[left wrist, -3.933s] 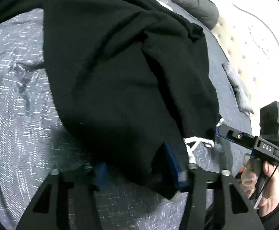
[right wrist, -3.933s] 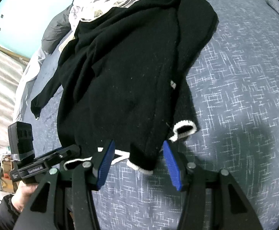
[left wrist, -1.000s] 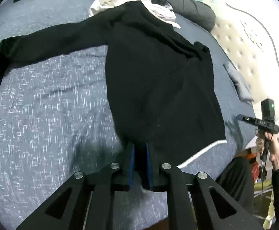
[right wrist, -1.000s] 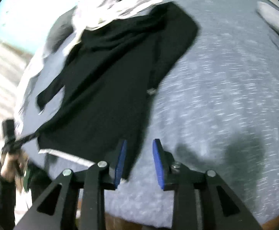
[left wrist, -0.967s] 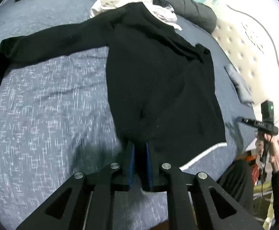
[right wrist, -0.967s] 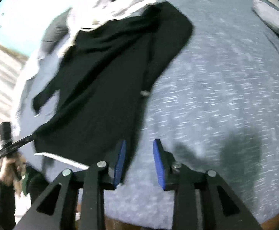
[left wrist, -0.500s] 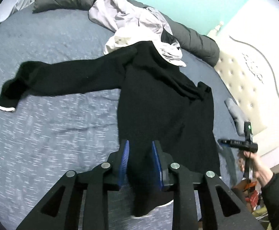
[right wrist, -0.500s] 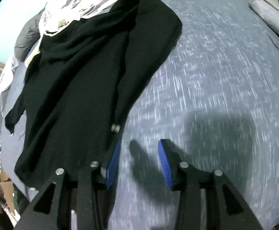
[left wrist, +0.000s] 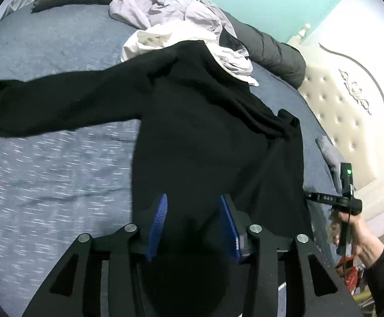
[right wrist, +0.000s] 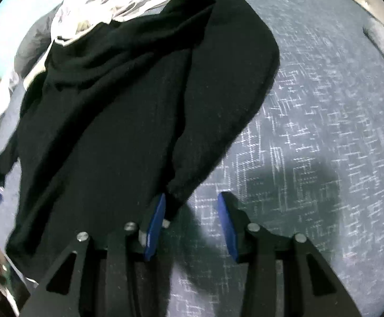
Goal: Fold clothes
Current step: 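Release the hem with the right tool and move it toward the hood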
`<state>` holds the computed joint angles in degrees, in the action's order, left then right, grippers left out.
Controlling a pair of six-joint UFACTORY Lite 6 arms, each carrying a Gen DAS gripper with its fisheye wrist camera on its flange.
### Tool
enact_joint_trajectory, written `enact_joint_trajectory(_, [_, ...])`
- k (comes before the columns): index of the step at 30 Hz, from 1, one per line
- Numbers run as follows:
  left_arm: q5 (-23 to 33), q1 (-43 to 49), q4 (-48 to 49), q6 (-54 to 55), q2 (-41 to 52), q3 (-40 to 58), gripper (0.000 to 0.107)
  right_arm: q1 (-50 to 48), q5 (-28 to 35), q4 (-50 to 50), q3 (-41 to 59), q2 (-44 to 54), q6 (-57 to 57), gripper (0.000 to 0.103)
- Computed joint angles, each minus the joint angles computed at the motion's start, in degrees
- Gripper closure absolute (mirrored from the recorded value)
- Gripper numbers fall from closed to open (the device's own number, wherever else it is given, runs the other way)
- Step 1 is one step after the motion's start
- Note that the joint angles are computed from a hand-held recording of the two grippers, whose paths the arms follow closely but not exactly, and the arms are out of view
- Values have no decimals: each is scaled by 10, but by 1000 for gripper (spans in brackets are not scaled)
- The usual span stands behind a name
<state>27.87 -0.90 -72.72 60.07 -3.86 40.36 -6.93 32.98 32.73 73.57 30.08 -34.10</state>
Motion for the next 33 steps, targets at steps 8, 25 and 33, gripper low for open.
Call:
enact_joint_trajectory(8, [-30, -17, -207, 195, 43, -41, 52, 7, 0, 24, -11, -31, -31, 97])
enact_joint_trajectory(25, [-47, -24, -270, 273, 59, -49, 48, -192, 107, -133, 187, -39, -27, 98])
enact_joint_trajectory(33, [-55, -31, -283, 284, 63, -45, 47, -292, 98, -172, 243, 24, -33, 98])
